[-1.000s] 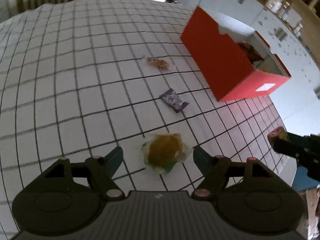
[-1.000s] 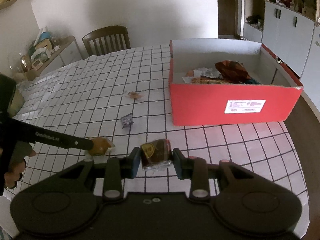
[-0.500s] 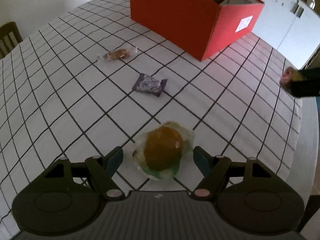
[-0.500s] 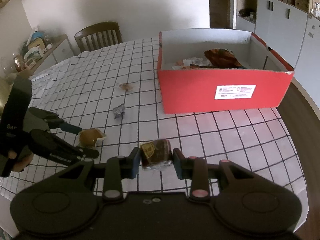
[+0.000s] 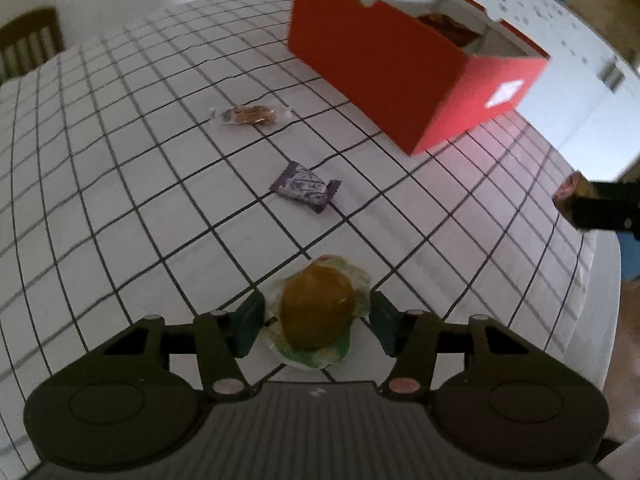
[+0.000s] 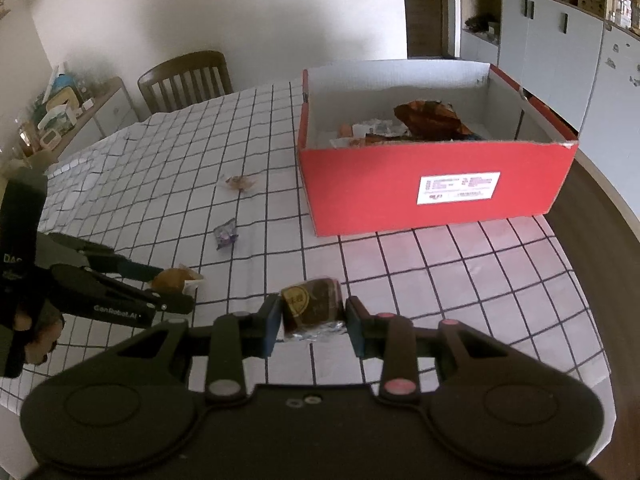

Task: Organize snacks
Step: 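Carry the round bun and purple packet over the red box with both tools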

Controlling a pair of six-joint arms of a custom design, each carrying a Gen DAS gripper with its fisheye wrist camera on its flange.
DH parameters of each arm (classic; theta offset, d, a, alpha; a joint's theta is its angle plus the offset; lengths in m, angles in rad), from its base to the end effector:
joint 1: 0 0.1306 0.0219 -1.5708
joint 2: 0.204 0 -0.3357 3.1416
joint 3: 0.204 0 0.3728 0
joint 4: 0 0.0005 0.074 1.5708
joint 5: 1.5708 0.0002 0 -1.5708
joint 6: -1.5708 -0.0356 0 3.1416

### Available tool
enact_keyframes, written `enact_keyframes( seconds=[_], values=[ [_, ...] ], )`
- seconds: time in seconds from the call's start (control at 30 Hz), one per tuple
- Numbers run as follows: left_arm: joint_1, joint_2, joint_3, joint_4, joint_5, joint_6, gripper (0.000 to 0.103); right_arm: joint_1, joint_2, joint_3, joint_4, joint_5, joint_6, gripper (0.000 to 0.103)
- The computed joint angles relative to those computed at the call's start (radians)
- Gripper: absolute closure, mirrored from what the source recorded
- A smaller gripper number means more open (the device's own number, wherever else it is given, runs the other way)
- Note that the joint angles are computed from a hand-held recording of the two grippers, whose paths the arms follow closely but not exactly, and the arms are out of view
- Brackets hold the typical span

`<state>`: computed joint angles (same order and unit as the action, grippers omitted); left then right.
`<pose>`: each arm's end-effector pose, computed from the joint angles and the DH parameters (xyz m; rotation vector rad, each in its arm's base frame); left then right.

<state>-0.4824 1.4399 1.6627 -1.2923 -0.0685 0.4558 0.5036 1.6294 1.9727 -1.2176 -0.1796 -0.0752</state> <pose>0.4106 -0.2128 0.4516 0.0120 2.6552 -0.2262 0.4613 0.2608 0.4965 -0.6071 2.4090 0.4715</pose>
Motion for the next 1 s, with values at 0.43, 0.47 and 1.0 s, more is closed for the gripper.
enact_keyframes(
  seconds=[0.43, 0.47, 1.0],
  values=[
    [-0.055, 0.036, 0.108, -0.055, -0.077, 0.293, 0.049, -0.072, 0.098, 0.155, -0.021, -0.094, 0.068, 0.069],
    [-0.06, 0.045, 0.127, -0.061, -0.085, 0.309, 0.049, -0.081, 0.112, 0.18, -0.027, -0.106, 0.076, 0.069],
    [-0.127, 0.374, 0.707, -0.219, -0.246, 0.44, 0.048, -0.217, 0.421, 0.715, -0.205, -0.265, 0.232, 0.069]
  ],
)
